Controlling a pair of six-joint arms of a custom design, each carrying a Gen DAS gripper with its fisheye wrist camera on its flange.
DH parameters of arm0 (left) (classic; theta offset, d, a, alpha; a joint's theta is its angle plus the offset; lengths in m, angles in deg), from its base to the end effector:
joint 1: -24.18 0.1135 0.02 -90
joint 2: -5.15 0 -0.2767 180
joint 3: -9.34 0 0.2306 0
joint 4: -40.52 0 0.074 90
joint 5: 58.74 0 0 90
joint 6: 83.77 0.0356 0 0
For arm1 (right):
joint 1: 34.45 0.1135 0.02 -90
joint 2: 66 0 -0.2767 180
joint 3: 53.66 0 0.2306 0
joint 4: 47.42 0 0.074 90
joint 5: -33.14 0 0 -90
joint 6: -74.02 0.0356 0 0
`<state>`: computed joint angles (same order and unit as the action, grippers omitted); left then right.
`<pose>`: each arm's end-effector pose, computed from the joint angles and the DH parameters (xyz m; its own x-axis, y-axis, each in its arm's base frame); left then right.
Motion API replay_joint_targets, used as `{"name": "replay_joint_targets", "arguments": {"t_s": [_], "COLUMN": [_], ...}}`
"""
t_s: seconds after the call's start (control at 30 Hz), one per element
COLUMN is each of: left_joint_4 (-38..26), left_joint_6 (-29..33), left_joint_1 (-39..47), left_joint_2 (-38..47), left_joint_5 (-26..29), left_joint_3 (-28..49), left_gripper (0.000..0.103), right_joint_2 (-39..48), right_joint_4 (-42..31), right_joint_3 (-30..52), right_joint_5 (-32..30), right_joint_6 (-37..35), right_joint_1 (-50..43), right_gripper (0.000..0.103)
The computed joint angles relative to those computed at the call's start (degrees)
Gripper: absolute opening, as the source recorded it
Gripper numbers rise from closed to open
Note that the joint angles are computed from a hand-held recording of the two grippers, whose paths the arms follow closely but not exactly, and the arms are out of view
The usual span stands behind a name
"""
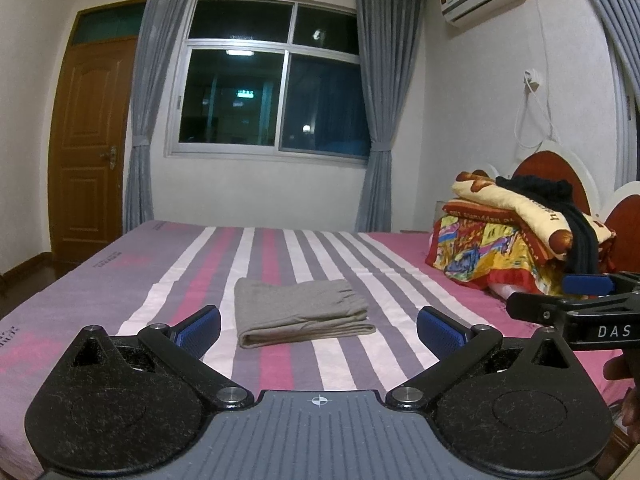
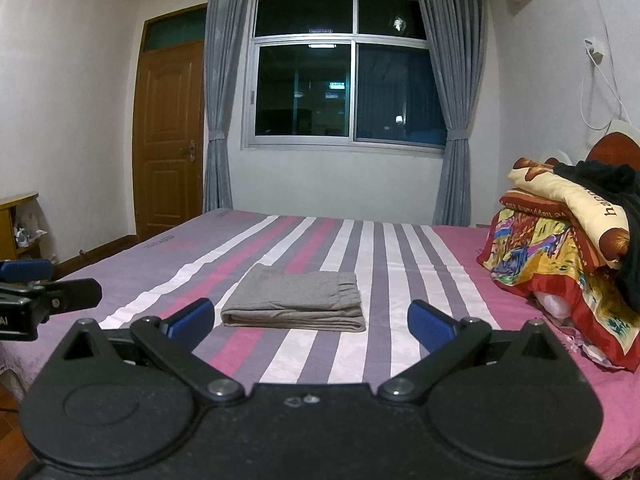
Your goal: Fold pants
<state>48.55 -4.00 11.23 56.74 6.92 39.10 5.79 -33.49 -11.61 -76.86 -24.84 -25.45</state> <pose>0.1646 -0.0228 0.2192 -0.1958 -0.1210 -0.9732 -0.2242 0.9716 -0.0757 0.2323 0.0491 0.2327 -0.1932 -0.1771 -0.9650 -0.5078 0.8596 -0.0561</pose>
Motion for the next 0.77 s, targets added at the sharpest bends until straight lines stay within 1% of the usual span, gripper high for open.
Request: {"name": "replay_joint_targets", "arguments": {"t_s": [0.17,0.23,0.3,0.43,0.47,0.67,0.7,0.77], "left_joint_4": [0.3,0.5,1.0,2.7,2.9,3.7,3.4,3.4], "left_joint_6": [0.3,0.3,0.4,2.3,2.5,2.4,2.4,1.8], "left_joint_1": [0.9,2.1,1.8,1.4,2.1,0.2,0.6,-0.5], "left_joint_2": [0.2,0.2,0.5,-0.4,-0.7,-1.9,-2.1,-2.7], "left_joint_5": [0.9,2.5,2.3,2.1,3.1,1.5,2.2,1.0], "left_joint_3": [-0.2,-0.4,-0.5,-1.7,-1.9,-2.8,-2.7,-3.1], "left_gripper": [0.103,0.103,0.103,0.103,0.103,0.103,0.103,0.103], "right_joint_2": [0.2,0.2,0.5,1.0,1.1,1.4,1.6,1.7], "right_joint_4": [0.3,0.2,0.3,0.1,0.1,0.3,0.2,0.2], "right_joint_3": [0.0,0.0,0.1,0.5,0.6,0.6,0.8,0.9], "right_joint_5": [-0.5,-0.4,-0.4,-0.4,-0.4,0.2,0.4,0.5], "right_joint_6": [0.1,0.1,0.0,0.0,0.1,0.2,0.3,0.4], "right_joint_1": [-0.3,-0.3,-0.3,-0.4,-0.5,-0.2,0.0,0.0], "right_gripper": [0.103,0.103,0.103,0.103,0.103,0.103,0.103,0.103]}}
